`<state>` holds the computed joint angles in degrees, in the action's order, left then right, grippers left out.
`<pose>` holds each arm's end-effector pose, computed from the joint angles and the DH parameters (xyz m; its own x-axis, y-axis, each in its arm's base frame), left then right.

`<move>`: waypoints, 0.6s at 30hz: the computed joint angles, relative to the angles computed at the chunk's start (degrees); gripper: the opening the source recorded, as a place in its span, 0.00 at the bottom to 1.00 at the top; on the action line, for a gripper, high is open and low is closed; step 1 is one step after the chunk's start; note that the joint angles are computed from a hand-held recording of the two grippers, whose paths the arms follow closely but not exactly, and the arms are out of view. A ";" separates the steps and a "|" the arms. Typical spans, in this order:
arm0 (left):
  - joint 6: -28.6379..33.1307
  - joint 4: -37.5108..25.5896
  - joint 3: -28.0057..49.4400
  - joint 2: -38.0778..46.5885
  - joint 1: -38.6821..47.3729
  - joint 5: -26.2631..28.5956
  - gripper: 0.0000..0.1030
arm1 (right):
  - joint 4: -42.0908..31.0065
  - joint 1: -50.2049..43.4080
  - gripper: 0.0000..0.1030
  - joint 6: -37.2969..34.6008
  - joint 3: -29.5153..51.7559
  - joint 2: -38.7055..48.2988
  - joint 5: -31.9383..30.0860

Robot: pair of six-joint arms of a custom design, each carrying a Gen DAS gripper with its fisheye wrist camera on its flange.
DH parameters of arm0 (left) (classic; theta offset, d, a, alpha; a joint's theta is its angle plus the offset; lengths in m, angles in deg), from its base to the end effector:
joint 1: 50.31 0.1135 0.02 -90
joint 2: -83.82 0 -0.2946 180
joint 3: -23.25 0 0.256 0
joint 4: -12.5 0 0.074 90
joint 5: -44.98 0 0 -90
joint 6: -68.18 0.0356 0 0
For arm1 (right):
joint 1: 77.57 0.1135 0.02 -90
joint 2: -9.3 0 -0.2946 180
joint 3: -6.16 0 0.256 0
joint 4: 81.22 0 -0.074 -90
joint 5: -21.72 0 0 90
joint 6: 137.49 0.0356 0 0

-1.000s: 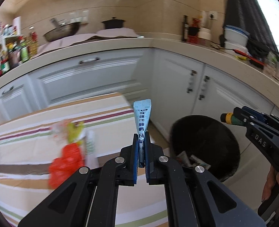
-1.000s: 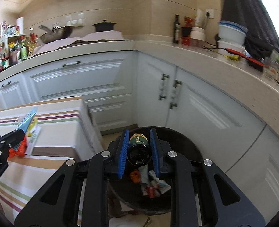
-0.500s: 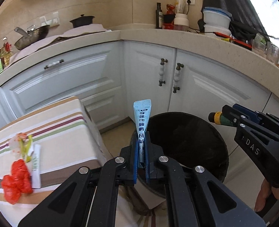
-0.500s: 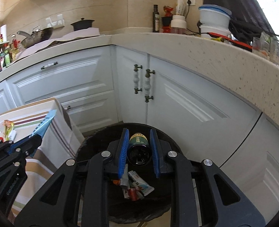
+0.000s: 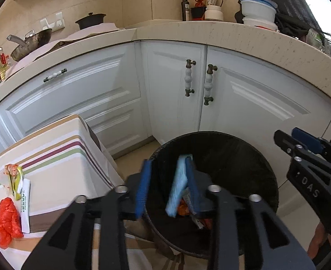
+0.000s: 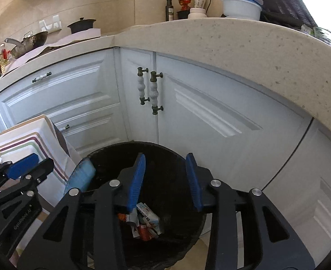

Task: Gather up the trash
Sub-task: 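Open both tools over the black bin to drop the items, then move both tools back over the table toward the green-printed white tube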

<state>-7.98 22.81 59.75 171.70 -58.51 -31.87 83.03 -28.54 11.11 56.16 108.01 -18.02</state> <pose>0.2471 -0.0438 0.1365 -0.5576 0.3157 -0.7678 0.4552 0.8897 0.0352 0.2011 0.1899 0.1250 -0.5347 0.2165 -0.8168 0.3667 0.9303 0.0065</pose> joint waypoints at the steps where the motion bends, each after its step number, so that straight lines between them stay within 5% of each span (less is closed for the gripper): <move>1: -0.04 0.00 -0.02 -0.04 0.10 0.05 0.38 | -0.38 0.15 0.36 0.41 0.10 0.03 0.20; 18: 3.20 -4.39 -1.13 -6.48 7.95 2.54 0.48 | -5.79 5.06 0.39 5.42 4.86 1.62 0.84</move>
<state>-4.78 18.42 58.61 165.23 -50.57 -29.33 77.23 -23.48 16.53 61.03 109.63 -17.17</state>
